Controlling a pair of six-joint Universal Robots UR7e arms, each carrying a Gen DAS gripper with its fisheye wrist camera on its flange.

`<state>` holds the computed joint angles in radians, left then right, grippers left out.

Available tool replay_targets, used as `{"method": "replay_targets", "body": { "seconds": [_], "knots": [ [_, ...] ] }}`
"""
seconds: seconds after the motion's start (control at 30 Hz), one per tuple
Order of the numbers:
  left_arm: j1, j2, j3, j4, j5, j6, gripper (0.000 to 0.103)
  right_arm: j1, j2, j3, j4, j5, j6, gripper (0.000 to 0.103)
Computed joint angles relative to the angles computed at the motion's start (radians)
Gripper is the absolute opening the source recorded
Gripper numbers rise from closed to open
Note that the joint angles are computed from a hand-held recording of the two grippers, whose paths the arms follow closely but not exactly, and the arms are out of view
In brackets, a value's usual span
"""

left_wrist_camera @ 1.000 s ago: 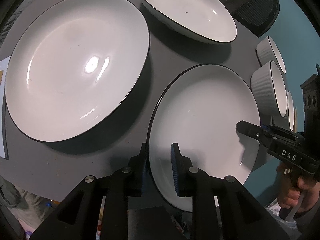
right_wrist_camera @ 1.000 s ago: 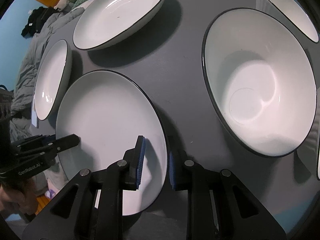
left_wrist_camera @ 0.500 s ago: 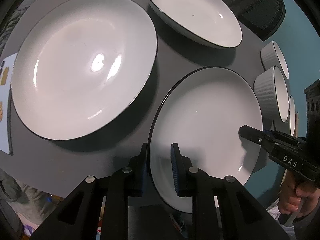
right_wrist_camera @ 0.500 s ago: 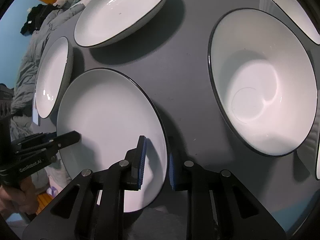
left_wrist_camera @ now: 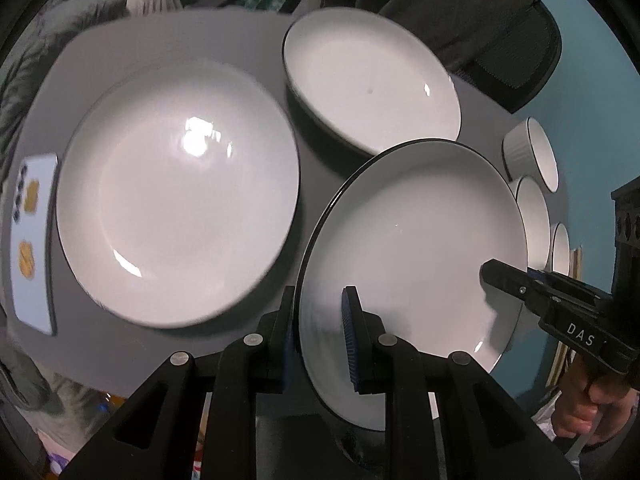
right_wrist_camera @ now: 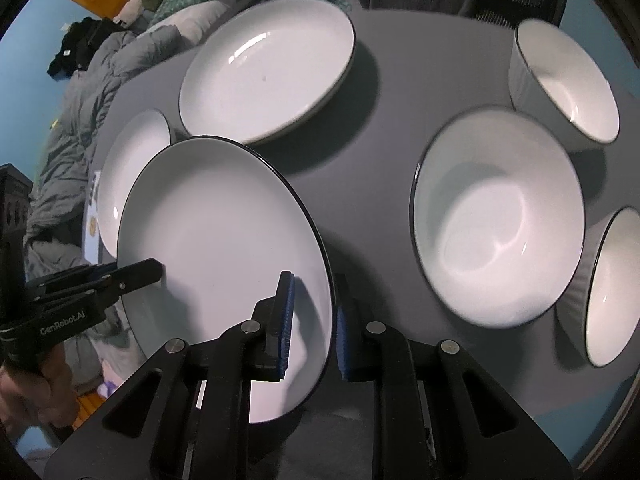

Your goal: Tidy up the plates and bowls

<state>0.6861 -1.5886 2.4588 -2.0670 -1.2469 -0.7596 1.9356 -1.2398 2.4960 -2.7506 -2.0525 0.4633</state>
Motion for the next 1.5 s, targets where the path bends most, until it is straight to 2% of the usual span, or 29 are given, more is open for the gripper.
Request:
{"method": "replay_targets", "body": {
  "seconds": [0.37,0.73,1.0,1.27,1.5],
  "knots": [
    [0.068,0.147,-0.131,-0.064,0.072,0.076,0.022,-0.026,0.050,-0.103,-0.007,-0.010,-0.064,0.018],
    [0.139,0.308,-0.252,-0.111,0.130,0.118,0.024,-0.089,0.125,-0.229,0.010,-0.003,-0.162,0.018],
    [0.197,0.366,-0.316,-0.088,0.163,0.160,0.024,-0.141,0.180,-0.289,0.003,0.018,-0.207,0.018],
    [0.215,0.410,-0.360,-0.063,0.179,0.159,0.025,-0.176,0.199,-0.331,0.025,0.040,-0.228,0.018],
    [0.222,0.436,-0.377,-0.041,0.173,0.153,0.025,-0.171,0.223,-0.358,0.062,0.006,-0.215,0.019]
  ]
}}
